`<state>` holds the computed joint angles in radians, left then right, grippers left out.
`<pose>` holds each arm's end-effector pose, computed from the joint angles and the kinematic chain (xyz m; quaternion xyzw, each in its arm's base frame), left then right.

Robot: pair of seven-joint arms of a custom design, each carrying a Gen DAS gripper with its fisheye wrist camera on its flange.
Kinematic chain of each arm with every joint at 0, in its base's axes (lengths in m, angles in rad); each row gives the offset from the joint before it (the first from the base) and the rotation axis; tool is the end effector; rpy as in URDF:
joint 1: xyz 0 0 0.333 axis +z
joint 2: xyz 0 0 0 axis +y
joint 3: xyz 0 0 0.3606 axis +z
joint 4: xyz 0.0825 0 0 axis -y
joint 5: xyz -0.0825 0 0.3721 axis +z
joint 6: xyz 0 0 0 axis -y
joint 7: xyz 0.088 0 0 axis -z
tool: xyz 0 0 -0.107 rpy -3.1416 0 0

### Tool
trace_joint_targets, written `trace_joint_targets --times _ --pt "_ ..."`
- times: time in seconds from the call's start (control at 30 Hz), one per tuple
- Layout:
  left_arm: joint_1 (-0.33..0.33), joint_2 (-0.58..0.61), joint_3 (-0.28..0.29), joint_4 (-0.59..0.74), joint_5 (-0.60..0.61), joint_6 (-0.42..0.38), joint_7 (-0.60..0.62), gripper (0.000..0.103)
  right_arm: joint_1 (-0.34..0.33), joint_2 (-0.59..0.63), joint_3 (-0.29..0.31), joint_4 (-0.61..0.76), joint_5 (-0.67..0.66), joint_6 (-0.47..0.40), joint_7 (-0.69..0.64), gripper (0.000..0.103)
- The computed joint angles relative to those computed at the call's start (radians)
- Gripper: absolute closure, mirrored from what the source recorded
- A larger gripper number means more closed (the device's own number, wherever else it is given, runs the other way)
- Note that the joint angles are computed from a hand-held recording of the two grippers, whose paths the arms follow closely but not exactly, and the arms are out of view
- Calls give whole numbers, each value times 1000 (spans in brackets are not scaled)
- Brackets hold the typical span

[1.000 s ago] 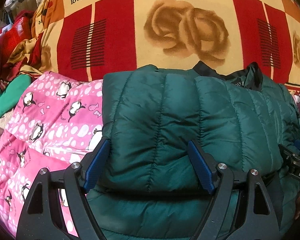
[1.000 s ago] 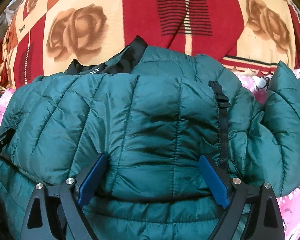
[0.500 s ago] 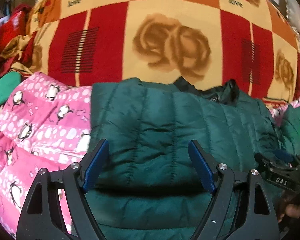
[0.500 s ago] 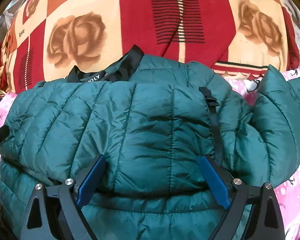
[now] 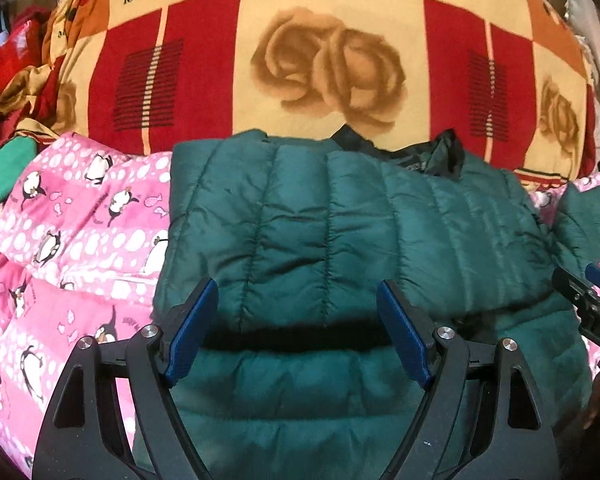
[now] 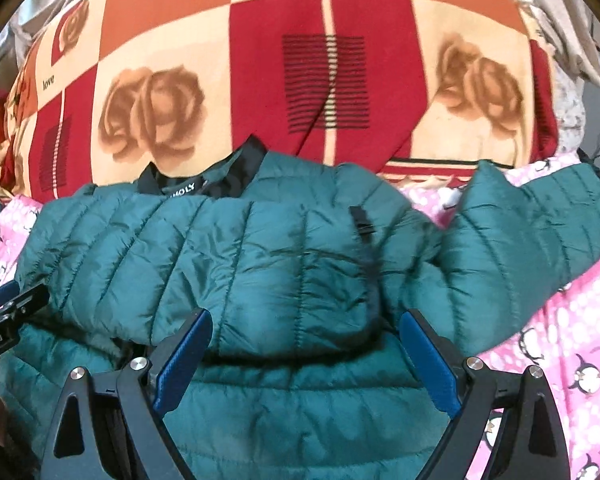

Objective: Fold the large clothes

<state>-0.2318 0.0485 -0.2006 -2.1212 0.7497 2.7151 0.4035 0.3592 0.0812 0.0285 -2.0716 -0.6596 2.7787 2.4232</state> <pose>0.5161 -0.2632 0.4946 -0.7068 0.6190 -0.2557 0.2278 0.5422 0.2502 0.5073 -0.6876 0.6337 -0.2468 0.2544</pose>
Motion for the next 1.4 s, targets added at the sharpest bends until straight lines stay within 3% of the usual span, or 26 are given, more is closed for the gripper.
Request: trace_joint_targets --times 0.3,0.43,0.63,0.87,1.1,1.4 --pt "5 -90 -22 -60 0 2 -62 21 -65 -112 25 -85 -55 35 43 10" --pt "21 -98 -29 -83 32 32 -116 21 -126 -157 43 -118 -86 68 77 10" --pt "38 -73 -23 -83 104 82 -182 21 -230 -184 54 -128 -166 24 162 10" --pt "36 -38 -6 -79 51 90 -130 21 -306 -119 -11 -92 -156 -13 203 10" --pt "36 -23 4 -73 65 110 -137 21 -345 -51 -98 -4 -250 -45 286 10" --pt "23 0 12 -58 58 104 -109 21 -358 45 -183 78 -138 41 261 10"
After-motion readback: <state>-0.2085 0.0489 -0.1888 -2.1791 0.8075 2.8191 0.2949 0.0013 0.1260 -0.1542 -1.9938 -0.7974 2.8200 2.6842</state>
